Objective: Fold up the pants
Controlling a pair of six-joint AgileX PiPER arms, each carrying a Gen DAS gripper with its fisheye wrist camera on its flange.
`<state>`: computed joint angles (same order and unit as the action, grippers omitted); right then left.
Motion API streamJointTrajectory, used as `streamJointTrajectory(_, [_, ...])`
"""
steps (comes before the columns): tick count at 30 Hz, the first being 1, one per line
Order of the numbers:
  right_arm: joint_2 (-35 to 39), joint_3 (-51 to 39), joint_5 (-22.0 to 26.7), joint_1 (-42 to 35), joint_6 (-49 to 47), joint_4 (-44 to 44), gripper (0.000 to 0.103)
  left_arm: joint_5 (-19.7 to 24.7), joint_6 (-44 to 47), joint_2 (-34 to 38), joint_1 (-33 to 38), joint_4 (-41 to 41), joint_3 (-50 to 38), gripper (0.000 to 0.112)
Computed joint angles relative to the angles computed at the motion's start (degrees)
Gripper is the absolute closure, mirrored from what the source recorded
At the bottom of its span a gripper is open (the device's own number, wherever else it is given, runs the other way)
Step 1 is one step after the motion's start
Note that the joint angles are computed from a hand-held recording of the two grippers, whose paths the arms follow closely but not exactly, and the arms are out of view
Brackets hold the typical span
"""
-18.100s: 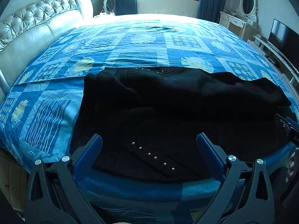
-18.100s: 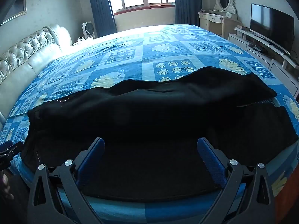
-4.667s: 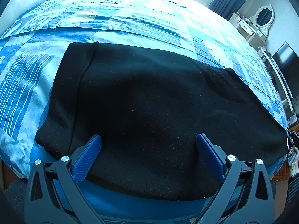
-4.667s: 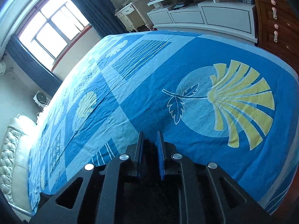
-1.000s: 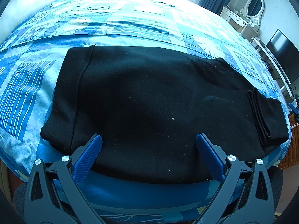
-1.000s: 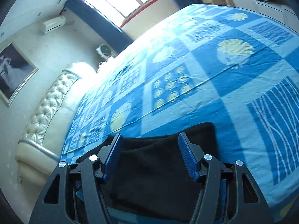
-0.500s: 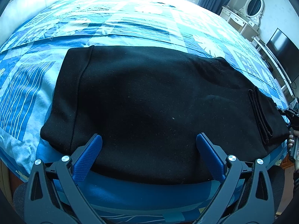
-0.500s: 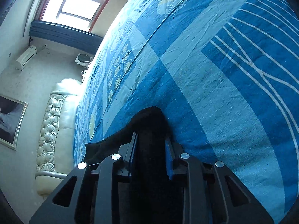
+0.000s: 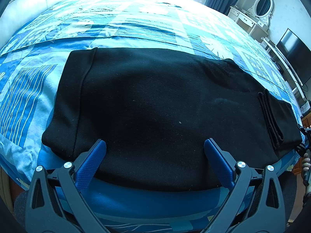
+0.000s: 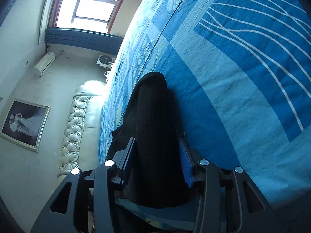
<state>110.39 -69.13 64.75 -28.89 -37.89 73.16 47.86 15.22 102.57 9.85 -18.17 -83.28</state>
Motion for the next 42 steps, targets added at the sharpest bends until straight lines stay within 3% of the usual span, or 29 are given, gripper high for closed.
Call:
streamJointTrajectory(1, [-0.3, 0.8, 0.0, -0.1, -0.6, 0.0, 0.059, 0.0, 0.0, 0.0, 0.0, 0.0, 0.0, 0.012])
streamJointTrajectory(4, [-1.9, 2.1, -4.7, 1.9, -0.6, -4.6, 0.078, -0.2, -0.1, -0.1, -0.1, 0.1, 0.1, 0.012])
streamJointTrajectory(5, [-2.2, 2.7, -6.0, 2.4, -1.3, -4.4, 0.08, -0.3, -0.1, -0.2, -0.1, 0.2, 0.3, 0.012])
streamJointTrajectory(9, [-3.8, 3.3, -8.4, 3.3, 0.3, -5.1, 0.079, -0.5, 0.1, -0.3, -0.1, 0.2, 0.5, 0.012])
streamJointTrajectory(12, [-5.6, 3.3, -9.9, 4.0, 3.4, -5.0, 0.07, 0.0, 0.5, -0.1, 0.2, -0.1, 0.1, 0.012])
streamJointTrajectory(17, [-14.8, 2.8, -24.4, 9.2, 18.1, -20.4, 0.066, 0.9, 0.3, -0.1, 0.3, -0.1, -0.6, 0.012])
streamJointTrajectory(22, [-13.6, -0.7, -19.1, 16.6, 13.8, -10.1, 0.059, 1.4, -0.2, -0.4, 0.3, -0.8, -0.8, 0.012])
streamJointTrajectory(27, [-5.5, -9.3, -15.8, 29.2, 14.8, -10.1, 0.059, 4.7, 1.9, -0.5, 1.9, -5.2, -2.3, 0.012])
streamJointTrajectory(33, [4.6, -19.3, -11.7, 37.6, 19.1, -13.5, 0.059, 5.5, 3.5, -1.4, 4.6, -8.3, -3.6, 0.012])
streamJointTrajectory(37, [4.7, -13.8, -13.7, 36.6, 14.4, -5.8, 0.059, 5.6, 3.1, -0.3, 7.4, -7.0, -5.9, 0.012])
streamJointTrajectory(42, [3.4, -12.6, -13.7, 36.6, 12.8, -7.5, 0.059, 6.7, 0.2, 3.1, 13.2, -6.3, -10.3, 0.012])
